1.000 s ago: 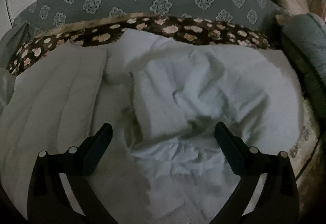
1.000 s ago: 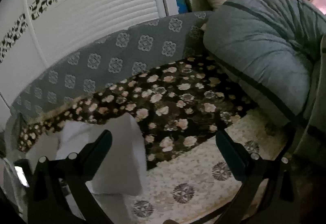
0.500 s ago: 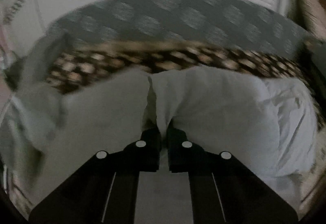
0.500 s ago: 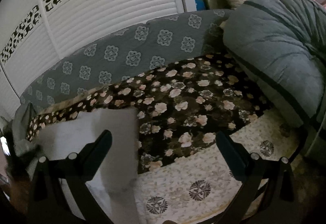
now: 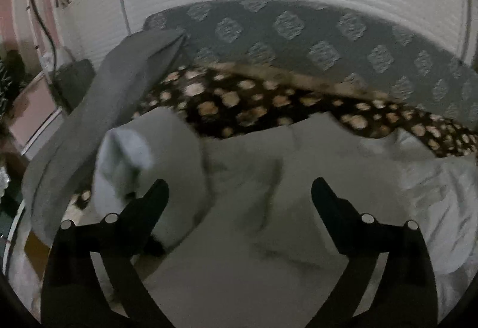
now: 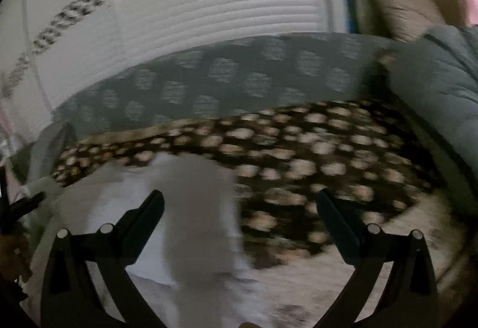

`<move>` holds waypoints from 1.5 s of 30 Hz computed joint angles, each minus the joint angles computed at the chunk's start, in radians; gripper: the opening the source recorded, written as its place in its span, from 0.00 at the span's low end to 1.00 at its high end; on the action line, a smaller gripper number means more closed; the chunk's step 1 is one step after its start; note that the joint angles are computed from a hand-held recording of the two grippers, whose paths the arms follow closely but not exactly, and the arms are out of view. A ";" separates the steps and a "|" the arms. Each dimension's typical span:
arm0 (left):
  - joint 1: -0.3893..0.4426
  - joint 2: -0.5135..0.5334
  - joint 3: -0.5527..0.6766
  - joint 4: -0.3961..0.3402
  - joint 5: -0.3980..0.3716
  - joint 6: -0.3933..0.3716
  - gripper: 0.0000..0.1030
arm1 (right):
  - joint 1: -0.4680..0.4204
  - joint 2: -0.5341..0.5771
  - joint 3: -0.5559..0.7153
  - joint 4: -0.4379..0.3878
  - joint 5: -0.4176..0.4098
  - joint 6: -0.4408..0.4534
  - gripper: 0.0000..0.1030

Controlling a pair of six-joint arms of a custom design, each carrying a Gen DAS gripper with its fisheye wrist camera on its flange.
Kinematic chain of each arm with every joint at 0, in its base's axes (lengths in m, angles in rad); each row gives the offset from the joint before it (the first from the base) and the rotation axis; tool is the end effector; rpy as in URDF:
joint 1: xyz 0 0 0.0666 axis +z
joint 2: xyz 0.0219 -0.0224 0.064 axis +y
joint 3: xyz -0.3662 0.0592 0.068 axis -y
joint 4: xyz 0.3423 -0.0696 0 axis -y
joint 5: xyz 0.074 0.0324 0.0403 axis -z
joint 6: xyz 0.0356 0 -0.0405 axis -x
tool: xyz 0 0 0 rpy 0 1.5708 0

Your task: Fold large clothes

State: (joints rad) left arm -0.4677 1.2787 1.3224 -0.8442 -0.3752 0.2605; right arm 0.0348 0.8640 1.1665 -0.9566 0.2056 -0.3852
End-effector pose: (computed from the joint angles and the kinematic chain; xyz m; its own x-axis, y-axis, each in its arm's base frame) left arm 0.3610 -0.1681 0.4388 -0.6684 0.0691 -0.7406 0.0202 0.9970 0.0748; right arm 0.2489 0.0010 0.4888 -0.5155 0.3501 -0.7821 0.3470 0.9198 0.1831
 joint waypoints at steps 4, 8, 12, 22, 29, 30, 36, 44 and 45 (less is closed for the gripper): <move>-0.101 0.027 0.004 0.061 -0.008 -0.047 0.97 | 0.087 0.067 -0.063 0.173 0.098 -0.094 0.99; -0.175 0.086 0.018 0.110 -0.026 -0.086 0.97 | 0.116 0.219 -0.076 0.199 -0.040 -0.080 0.98; -0.199 0.184 0.046 0.130 -0.081 -0.139 0.97 | 0.148 0.295 -0.107 0.244 0.019 -0.012 0.99; -0.065 0.278 -0.007 0.199 -0.014 -0.094 0.97 | 0.130 0.470 -0.097 0.271 0.053 -0.006 0.99; -0.095 0.320 -0.045 0.305 -0.093 -0.113 0.97 | 0.121 0.489 -0.094 0.262 0.048 0.001 0.99; -0.094 0.321 -0.042 0.296 -0.093 -0.116 0.97 | 0.123 0.488 -0.095 0.263 0.051 0.000 0.99; -0.050 0.201 -0.081 0.206 0.040 -0.149 0.97 | 0.116 0.408 -0.143 0.241 -0.013 0.007 0.99; 0.108 -0.273 -0.352 0.150 -0.007 -0.392 0.97 | 0.141 0.107 -0.098 -0.002 0.069 -0.051 0.98; 0.151 -0.310 -0.373 0.132 -0.021 -0.413 0.97 | 0.147 0.078 -0.080 -0.031 0.062 -0.065 0.99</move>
State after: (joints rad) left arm -0.3172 0.9686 0.9497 -0.7125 -0.3962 -0.1523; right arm 0.1821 0.9418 1.0862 -0.9879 0.2679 -0.4501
